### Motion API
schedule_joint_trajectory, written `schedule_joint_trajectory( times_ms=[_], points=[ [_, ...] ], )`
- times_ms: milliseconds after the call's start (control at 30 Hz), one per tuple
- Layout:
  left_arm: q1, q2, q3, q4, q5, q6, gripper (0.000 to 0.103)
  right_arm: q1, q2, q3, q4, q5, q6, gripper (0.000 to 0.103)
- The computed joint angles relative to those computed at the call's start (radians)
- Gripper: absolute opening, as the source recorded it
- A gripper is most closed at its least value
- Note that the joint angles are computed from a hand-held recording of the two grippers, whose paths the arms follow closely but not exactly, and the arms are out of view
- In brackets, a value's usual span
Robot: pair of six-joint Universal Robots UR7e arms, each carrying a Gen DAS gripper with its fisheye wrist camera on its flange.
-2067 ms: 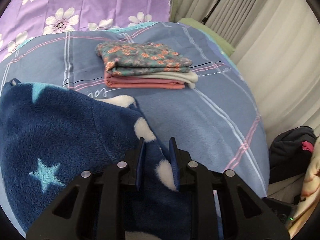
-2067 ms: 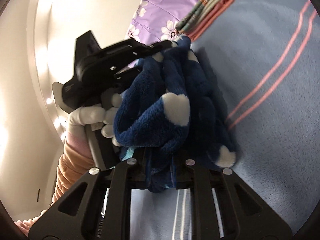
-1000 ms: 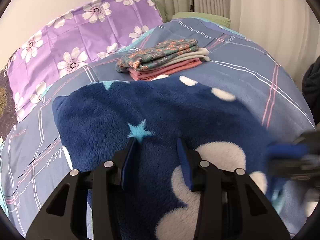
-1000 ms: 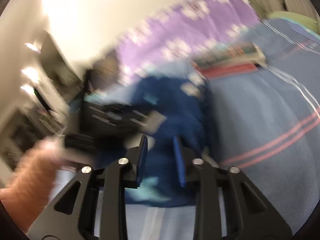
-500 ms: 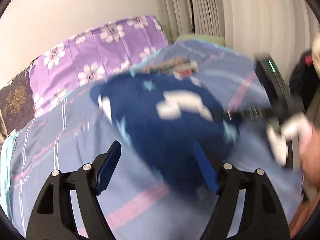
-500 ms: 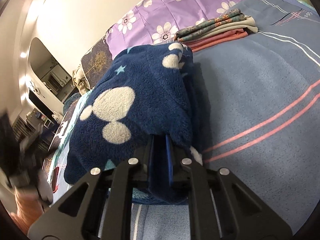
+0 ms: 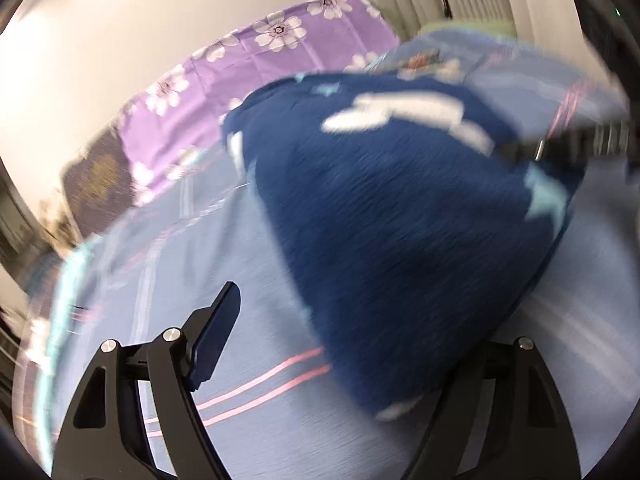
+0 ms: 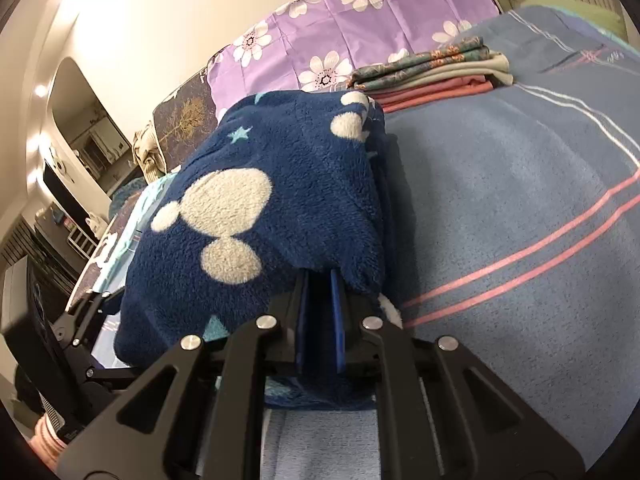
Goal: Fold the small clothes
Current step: 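Press the folded onesie down with the right tool while the left tool releases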
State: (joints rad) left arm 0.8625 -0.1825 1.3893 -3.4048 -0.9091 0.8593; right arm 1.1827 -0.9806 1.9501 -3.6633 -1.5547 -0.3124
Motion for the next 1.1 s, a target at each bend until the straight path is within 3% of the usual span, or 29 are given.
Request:
schedule_joint_trajectory(
  times_ms=[133,233,300,400,500,567,700,800,900,967,1100],
  points=[
    [0.016,-0.033,0.027,0.03,-0.021,-0.034,0.079,-0.031,-0.017,0.002,0.048,0.079,0.038,0.005],
    [0.006,-0.032,0.033,0.019,-0.01,0.005,0.074,-0.037,-0.021,0.006,0.052,0.089,0.04,0.005],
    [0.01,-0.085,0.065,0.141,-0.069,-0.067,0.053,-0.032,-0.021,0.008,0.047,0.077,0.028,0.005],
    [0.014,-0.197,0.13,0.333,-0.18,-0.142,0.031,-0.028,-0.019,0.008,0.043,0.066,0.022,0.005],
    [0.001,-0.275,0.202,0.338,-0.245,-0.104,0.023,-0.031,-0.021,0.008,0.048,0.073,0.017,0.005],
    [-0.006,-0.303,0.206,0.299,-0.301,-0.09,0.023,-0.026,-0.018,0.008,0.043,0.067,0.013,0.005],
    [-0.013,-0.219,0.06,0.263,-0.325,-0.024,0.023,-0.012,-0.008,0.004,0.027,0.033,-0.007,0.006],
    [0.008,-0.086,-0.184,0.461,-0.344,-0.095,0.023,-0.014,-0.007,0.005,0.023,0.036,-0.01,0.006],
    [0.046,0.059,-0.404,0.608,-0.315,-0.133,0.024,-0.015,-0.006,0.004,0.024,0.038,-0.012,0.006],
    [0.05,0.062,-0.435,0.672,-0.334,-0.232,0.022,-0.01,-0.003,0.003,0.019,0.023,-0.02,0.006],
    [0.022,0.059,-0.371,0.56,-0.254,-0.126,0.02,0.024,0.001,-0.001,0.011,-0.059,-0.039,0.006]
  ],
)
